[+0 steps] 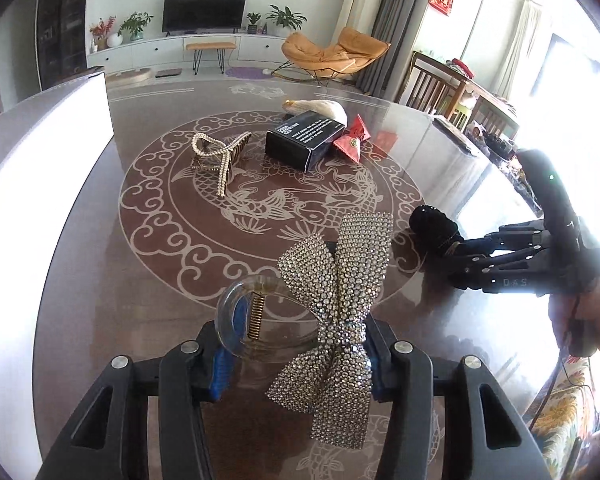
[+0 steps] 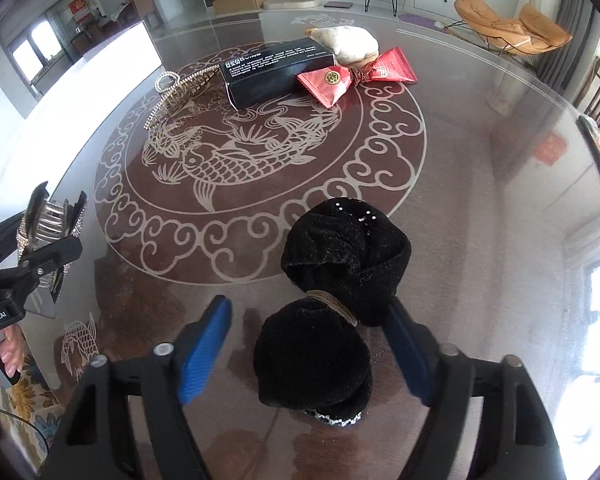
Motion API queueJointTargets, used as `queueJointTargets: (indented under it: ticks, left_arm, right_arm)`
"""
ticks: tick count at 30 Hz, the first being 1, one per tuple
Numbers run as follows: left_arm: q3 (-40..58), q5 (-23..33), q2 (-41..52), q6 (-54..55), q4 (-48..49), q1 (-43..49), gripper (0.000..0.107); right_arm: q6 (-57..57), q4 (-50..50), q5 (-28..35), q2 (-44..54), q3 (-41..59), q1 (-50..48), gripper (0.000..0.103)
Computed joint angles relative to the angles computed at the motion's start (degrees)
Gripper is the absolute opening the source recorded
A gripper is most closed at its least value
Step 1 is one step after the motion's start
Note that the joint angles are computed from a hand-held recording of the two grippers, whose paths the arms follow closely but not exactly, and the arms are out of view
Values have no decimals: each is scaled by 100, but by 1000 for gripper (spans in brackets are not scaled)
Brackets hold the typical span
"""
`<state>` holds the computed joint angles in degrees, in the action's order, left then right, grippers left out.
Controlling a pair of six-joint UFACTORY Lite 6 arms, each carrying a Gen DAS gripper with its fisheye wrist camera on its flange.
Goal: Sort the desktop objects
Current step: 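Carry the bow clip and scrunchie into the white box and release both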
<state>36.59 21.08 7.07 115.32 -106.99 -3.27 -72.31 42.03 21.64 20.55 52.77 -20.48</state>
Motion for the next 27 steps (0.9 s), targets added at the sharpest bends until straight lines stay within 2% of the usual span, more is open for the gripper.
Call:
queueJointTargets:
  ticks: [1,4,7,10,12,14,18,23,27]
  left_arm:
    - [-88,102,-262,-365,416,184,51]
    - [-224,630,-1022,-1380,1762,1038,51]
    - [11,1279,-1387,-2103,2879,2134,51]
    - [650,2004,-1255,-2499,3660,3357,51]
    - [1246,2256,-910,-2609,3971,4067,51]
    - [1916,2233,-436,-2681,4212,4620,51]
    - [3484,2012,904,-3206,4865,5421,51]
    - [5143,1639,2585,-4269,6005,5849,51]
    - [5682,1298,3387,-5065,6947,5861,52]
  right_arm:
    - [510,-457,-143,11,2,151,38]
    - [946,-769,-290,-358,-223,457,37]
    - [1030,-432,129,-923,-254,764,37]
    - [1613,-321,633,-1427,60,1470,37]
    - [2208,-344,783,-1612,403,2210,37]
    - [2839,-416,813,-1534,938,3095,37]
    - [3818,-484,839,-696,2434,4777,37]
    - [4649,-740,910,1109,4562,6244,37]
    - [5312,-1036,1289,2670,6134,6872,41]
